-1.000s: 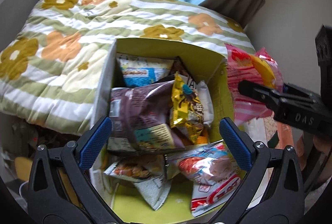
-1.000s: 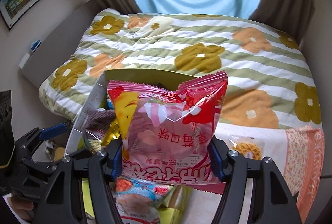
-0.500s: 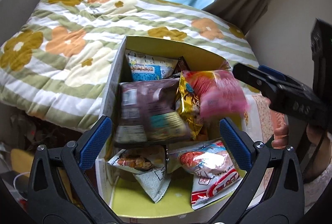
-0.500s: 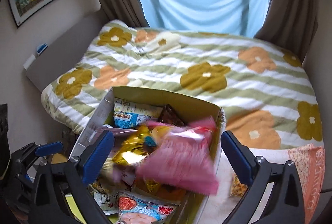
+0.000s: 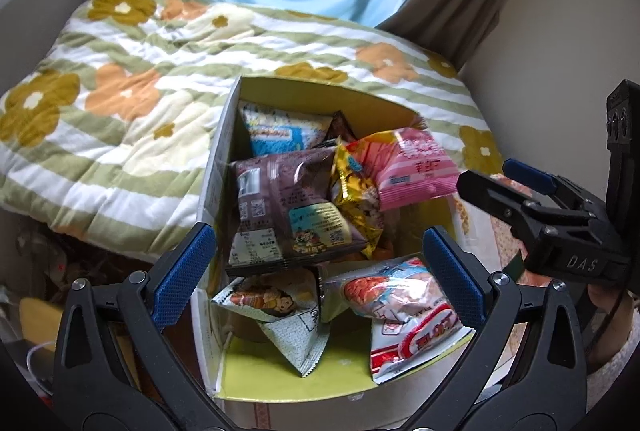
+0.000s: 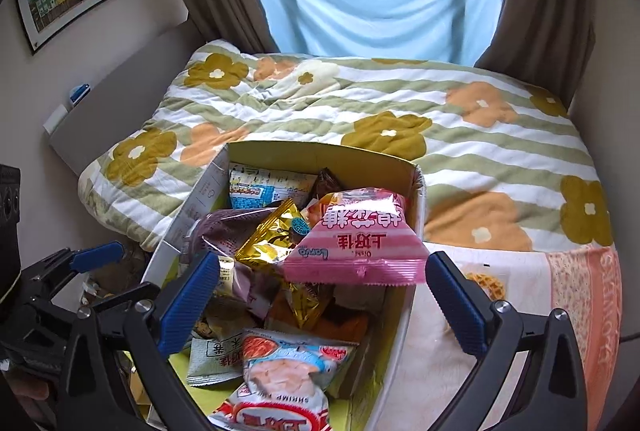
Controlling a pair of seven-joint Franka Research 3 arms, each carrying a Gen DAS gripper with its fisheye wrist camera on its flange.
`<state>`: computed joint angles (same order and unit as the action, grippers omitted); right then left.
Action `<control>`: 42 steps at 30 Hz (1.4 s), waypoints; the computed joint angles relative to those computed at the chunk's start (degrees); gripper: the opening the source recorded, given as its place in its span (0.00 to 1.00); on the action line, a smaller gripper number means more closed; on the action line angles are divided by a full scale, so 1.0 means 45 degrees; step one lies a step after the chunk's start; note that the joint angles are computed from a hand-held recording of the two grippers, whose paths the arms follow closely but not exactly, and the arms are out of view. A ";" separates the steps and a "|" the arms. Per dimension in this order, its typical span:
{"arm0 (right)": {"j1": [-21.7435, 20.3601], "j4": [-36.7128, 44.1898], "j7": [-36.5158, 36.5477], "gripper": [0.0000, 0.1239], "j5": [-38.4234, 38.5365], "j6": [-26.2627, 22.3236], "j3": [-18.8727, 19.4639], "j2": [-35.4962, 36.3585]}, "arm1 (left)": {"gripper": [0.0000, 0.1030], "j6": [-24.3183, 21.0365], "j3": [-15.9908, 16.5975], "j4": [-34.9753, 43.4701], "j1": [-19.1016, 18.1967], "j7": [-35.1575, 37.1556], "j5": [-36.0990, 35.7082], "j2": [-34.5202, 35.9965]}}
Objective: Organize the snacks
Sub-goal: 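Move both open tools from the box toward the waffle and green packet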
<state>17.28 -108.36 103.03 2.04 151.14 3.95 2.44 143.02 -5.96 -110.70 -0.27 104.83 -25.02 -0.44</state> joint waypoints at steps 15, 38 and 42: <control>-0.1924 -0.3198 0.4239 0.83 -0.3655 0.0107 0.0309 -0.3597 | 1.00 0.0217 -0.0669 0.0744 -0.0899 0.0766 -0.0604 0.0338; -0.4608 -0.6928 -0.0946 0.83 0.0223 -0.1463 -0.1610 -0.5268 | 1.00 -0.0863 -0.1928 0.5923 -0.4429 -0.7141 0.6267 0.5228; -0.4580 -0.7141 -0.1846 0.83 0.1066 -0.1700 -0.1833 -0.4817 | 1.00 -0.1666 -0.1732 0.7124 -0.4922 -0.8273 0.7294 0.6351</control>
<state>-3.32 -140.49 94.72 6.83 143.49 -4.30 -19.24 135.52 -13.76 -78.64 -22.42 67.60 7.80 28.14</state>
